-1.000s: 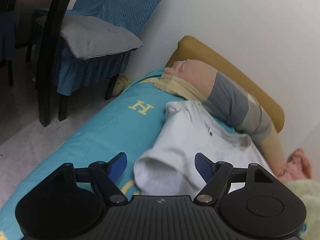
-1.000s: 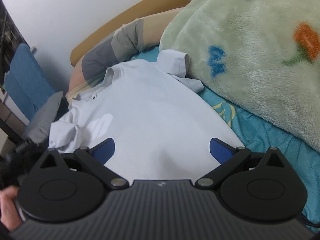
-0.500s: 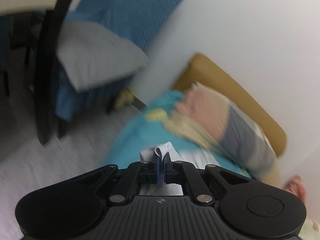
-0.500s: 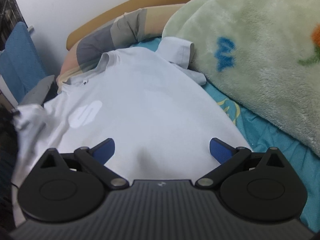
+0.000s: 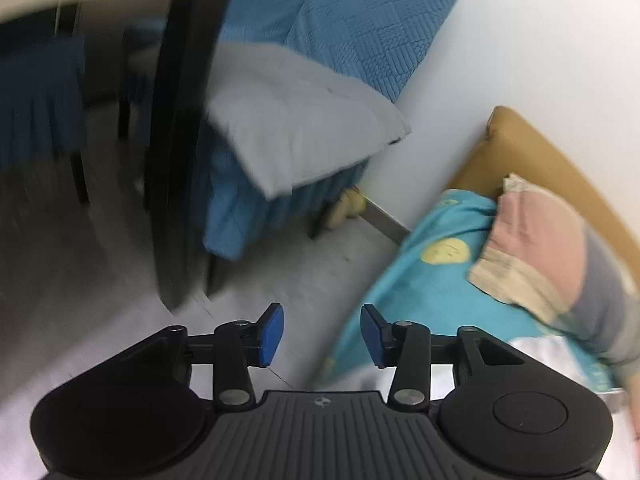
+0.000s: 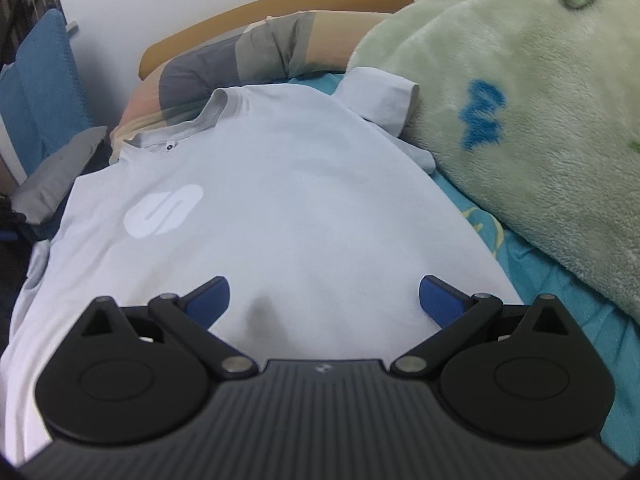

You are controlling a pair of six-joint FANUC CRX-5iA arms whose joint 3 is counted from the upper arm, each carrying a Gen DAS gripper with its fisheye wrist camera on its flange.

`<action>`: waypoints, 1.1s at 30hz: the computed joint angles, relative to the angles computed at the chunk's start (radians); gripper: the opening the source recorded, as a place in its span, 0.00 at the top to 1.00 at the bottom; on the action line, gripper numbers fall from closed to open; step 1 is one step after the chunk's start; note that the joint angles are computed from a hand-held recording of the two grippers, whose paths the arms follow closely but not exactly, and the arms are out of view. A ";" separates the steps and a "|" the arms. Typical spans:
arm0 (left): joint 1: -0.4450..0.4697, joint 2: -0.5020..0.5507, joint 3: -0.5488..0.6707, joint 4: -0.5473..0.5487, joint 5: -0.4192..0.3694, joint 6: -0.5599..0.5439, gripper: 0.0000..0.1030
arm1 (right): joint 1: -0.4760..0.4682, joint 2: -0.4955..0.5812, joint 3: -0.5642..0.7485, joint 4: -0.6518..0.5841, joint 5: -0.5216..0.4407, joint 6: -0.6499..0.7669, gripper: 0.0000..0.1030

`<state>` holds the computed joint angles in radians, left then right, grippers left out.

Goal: Fold clothes

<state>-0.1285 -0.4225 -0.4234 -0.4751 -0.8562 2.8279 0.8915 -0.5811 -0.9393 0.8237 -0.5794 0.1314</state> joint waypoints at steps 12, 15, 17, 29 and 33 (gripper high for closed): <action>-0.008 -0.304 -0.312 0.274 0.120 0.214 0.27 | 0.050 -0.053 -0.014 0.006 -0.039 -0.006 0.00; 0.001 -0.390 -0.395 0.344 0.200 0.273 0.23 | 0.051 -0.053 -0.012 0.001 -0.038 -0.008 0.00; -0.036 -0.378 -0.381 0.292 0.228 0.360 0.21 | 0.050 -0.049 -0.008 -0.010 -0.033 -0.002 0.00; -0.137 0.012 -0.082 -0.068 0.048 0.423 0.96 | 0.060 -0.026 0.001 -0.023 -0.030 0.012 0.00; -0.207 0.105 0.047 -0.200 -0.202 0.342 0.95 | 0.061 -0.026 -0.006 -0.003 -0.021 0.002 0.00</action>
<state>-0.3355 -0.3179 -0.3765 -0.6747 -1.0578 3.1694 0.9525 -0.6071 -0.9449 0.8209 -0.6001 0.1330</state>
